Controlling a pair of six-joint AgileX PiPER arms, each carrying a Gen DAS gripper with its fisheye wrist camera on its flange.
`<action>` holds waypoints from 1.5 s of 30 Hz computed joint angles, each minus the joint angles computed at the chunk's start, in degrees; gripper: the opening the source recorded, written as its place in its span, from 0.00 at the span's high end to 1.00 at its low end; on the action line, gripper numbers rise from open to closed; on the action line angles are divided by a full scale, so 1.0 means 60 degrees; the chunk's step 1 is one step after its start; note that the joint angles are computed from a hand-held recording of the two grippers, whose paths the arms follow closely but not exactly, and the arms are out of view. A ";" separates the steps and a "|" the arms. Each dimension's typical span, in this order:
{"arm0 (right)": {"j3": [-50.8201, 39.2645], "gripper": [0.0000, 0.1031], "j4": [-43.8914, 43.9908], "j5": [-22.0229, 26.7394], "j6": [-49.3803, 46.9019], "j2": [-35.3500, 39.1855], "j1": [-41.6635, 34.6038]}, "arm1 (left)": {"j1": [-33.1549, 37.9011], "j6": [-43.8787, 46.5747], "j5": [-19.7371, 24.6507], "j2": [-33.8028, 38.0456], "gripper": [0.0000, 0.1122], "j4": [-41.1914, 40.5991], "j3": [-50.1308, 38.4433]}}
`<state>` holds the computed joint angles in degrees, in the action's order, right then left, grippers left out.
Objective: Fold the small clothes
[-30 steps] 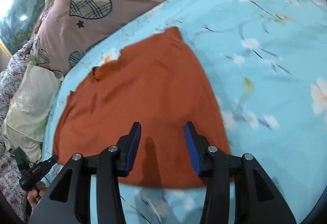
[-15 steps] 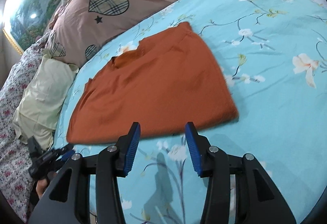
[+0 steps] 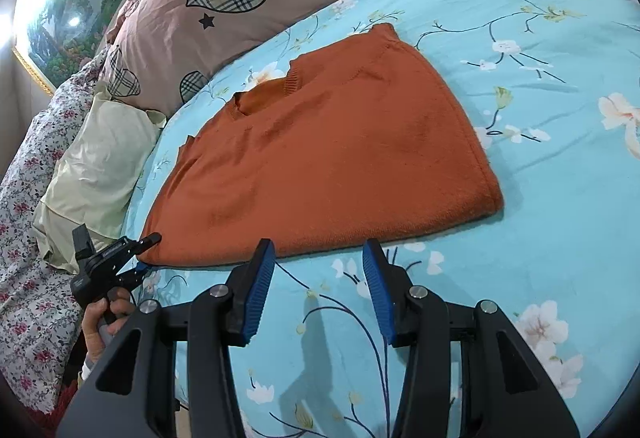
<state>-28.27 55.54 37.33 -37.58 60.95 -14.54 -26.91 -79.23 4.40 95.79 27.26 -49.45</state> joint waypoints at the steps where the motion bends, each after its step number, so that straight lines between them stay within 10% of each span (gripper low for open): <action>1: -0.0020 0.54 0.0070 -0.0020 -0.0053 0.0067 0.0024 | 0.0047 -0.0025 0.0071 0.0090 0.60 0.0030 -0.0135; 8: -0.0411 0.54 0.0918 -0.0010 -0.0964 0.0819 -0.0059 | -0.0533 -0.2358 0.1443 0.0402 0.92 0.3037 -0.1293; 17: -0.1519 0.54 0.1790 0.1039 -0.2111 0.2290 -0.0805 | -0.2269 -0.1776 0.2332 0.0671 0.93 0.4166 -0.2922; 25: -0.3783 0.54 0.1946 0.2402 -0.2125 0.4828 -0.0059 | -0.3543 0.1581 0.2768 0.2363 0.94 0.2254 -0.4947; 36: -1.0138 0.47 0.1654 0.3558 0.0312 1.0157 0.2260 | -0.3709 0.2342 0.2313 0.2580 0.95 0.2081 -0.4803; 38: -1.1219 0.53 0.1184 0.3452 0.0994 1.0777 0.2590 | -0.3602 0.2705 0.2178 0.2542 0.95 0.1758 -0.4731; 40: -1.1804 0.84 0.0891 0.3389 0.1369 1.1083 0.2771 | -0.3580 0.2854 0.2133 0.2510 0.95 0.1640 -0.4675; 45: -1.0584 0.85 0.1584 0.2938 0.0078 0.9885 0.2516 | -0.3481 0.3635 0.2192 0.2498 0.95 0.0886 -0.4815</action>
<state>-91.77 65.05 54.96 -37.12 120.26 0.56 -47.80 -57.43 17.56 110.78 32.58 -78.34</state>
